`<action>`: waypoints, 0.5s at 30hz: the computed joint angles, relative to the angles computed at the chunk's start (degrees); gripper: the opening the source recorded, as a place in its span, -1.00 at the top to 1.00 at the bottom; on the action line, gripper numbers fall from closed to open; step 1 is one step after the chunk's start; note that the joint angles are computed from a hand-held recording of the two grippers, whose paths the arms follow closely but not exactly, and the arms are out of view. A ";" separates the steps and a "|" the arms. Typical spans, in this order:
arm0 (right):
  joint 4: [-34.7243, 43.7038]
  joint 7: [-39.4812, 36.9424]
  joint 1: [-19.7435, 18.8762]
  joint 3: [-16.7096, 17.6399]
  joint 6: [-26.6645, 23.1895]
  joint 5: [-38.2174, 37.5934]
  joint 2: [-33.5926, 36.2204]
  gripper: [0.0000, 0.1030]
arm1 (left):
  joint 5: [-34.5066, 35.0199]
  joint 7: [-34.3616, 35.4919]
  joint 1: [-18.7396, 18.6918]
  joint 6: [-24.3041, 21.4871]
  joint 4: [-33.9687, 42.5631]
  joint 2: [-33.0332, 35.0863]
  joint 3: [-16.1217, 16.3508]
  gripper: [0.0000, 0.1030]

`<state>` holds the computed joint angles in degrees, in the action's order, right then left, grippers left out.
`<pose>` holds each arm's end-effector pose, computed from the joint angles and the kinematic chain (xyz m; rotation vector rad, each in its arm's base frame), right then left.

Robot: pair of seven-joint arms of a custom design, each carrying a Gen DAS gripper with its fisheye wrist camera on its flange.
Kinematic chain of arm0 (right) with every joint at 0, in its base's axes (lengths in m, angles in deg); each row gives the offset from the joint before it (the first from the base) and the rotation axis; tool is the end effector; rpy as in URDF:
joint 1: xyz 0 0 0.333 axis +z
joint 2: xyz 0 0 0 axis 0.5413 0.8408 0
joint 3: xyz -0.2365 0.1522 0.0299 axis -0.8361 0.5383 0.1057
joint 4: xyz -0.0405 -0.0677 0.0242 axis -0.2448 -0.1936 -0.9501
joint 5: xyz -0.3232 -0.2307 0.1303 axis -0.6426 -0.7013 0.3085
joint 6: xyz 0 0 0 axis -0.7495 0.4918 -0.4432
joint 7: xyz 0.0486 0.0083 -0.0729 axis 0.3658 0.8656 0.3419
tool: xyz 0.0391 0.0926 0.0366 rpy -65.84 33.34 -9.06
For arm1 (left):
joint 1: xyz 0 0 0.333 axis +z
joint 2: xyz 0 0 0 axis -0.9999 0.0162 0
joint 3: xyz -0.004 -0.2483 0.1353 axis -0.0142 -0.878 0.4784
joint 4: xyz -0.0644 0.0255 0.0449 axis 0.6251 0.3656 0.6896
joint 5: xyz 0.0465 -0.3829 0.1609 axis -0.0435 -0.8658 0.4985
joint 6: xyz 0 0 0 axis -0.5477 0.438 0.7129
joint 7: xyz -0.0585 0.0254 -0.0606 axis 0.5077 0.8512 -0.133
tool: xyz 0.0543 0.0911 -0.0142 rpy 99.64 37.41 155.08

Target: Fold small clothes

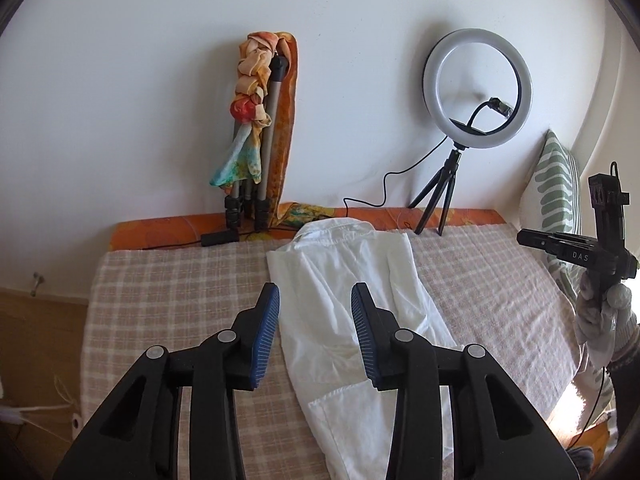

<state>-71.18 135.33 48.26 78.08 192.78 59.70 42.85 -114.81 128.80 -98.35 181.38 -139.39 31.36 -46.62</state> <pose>0.3996 0.1530 0.5213 -1.7717 1.7330 -0.4644 0.4736 -0.0218 0.5045 -1.5310 2.1719 -1.1404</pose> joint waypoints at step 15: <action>9.60 -24.27 8.65 -8.69 12.34 25.30 34.24 0.71 | -5.04 6.58 3.45 5.30 9.92 27.78 -9.12 0.31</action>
